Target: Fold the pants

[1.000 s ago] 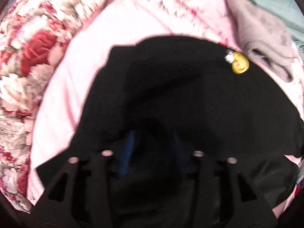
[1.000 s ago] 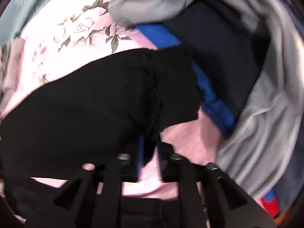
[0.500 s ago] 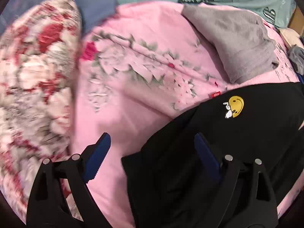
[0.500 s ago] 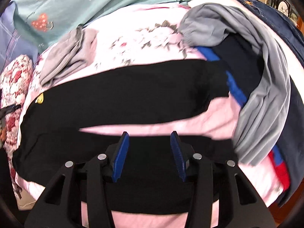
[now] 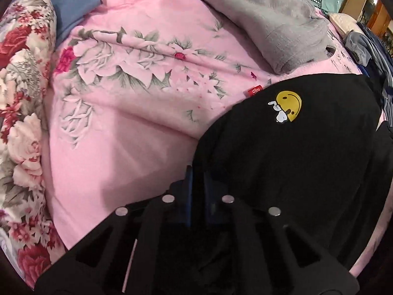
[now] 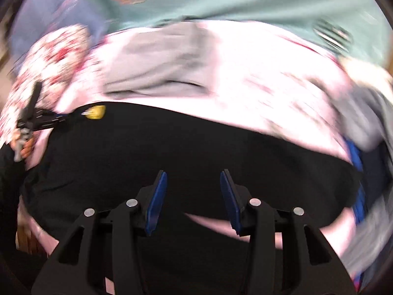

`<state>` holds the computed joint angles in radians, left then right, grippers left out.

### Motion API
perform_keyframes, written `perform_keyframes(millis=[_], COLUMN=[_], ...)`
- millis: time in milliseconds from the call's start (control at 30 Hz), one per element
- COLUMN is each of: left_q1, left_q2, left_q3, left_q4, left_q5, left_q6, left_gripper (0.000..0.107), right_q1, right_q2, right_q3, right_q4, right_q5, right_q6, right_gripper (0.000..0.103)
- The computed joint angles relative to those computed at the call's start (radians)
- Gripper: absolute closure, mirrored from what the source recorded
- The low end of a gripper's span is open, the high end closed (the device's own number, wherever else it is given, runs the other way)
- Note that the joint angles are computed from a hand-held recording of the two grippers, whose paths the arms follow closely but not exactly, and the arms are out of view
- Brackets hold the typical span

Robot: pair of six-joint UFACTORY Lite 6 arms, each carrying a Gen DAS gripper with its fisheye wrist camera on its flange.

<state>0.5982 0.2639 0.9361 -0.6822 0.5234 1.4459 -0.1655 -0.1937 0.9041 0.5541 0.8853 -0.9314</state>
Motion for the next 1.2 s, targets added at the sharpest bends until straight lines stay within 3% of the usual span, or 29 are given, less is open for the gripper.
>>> perform_keyframes(millis=[167,267,367,567,633,667,733,767,800,900,1033,1200], left_q1=[0.042,0.076,0.086,0.114,0.114,0.112,0.104,0.097,0.092,0.057,-0.025,-0.016], left_q2=[-0.104,-0.166,-0.180,-0.204,-0.207,-0.205,-0.195,-0.190,-0.184,-0.150,-0.057,0.003], left_q3=[-0.108,-0.141,-0.151,-0.157,-0.167,-0.170,-0.169,-0.166,-0.162,-0.139,-0.101,-0.001], left_q4=[-0.120,-0.114,-0.112,-0.092,-0.094,-0.092,-0.087,-0.081,-0.078,-0.051,-0.055,-0.020], left_q5=[0.009,0.049,0.056,0.089,0.085,0.081,0.065,0.055,0.047,-0.014,-0.188,-0.138], left_q6=[0.124,0.139,0.153,0.177,0.190,0.191,0.185,0.175,0.167,0.112,0.036,-0.074], left_gripper=[0.102,0.103,0.103,0.103,0.103,0.103,0.103,0.103,0.103,0.103,0.103,0.103], right_q1=[0.360,0.470,0.524,0.600,0.604,0.605,0.610,0.606,0.607,0.624,0.648,0.672], right_q2=[0.404,0.696,0.877,0.999,1.069,1.078,1.069,1.065,1.045,0.917,0.917,0.947], right_q3=[0.323,0.616,0.821,0.973,1.060,1.071,1.059,1.058,1.030,0.880,0.856,0.855], right_q4=[-0.031,-0.103,-0.130,-0.220,-0.242,-0.238,-0.229,-0.199,-0.165,-0.133,-0.204,-0.258], right_q5=[-0.068,-0.007,0.052,0.033,0.097,0.107,0.102,0.127,0.141,0.045,-0.074,-0.129], right_q6=[-0.002,0.080,0.099,0.129,0.123,0.110,0.098,0.074,0.038,-0.019,0.086,0.199], right_gripper=[0.056,0.056,0.056,0.056,0.051,0.045,0.043,0.062,0.100,0.101,0.101,0.101])
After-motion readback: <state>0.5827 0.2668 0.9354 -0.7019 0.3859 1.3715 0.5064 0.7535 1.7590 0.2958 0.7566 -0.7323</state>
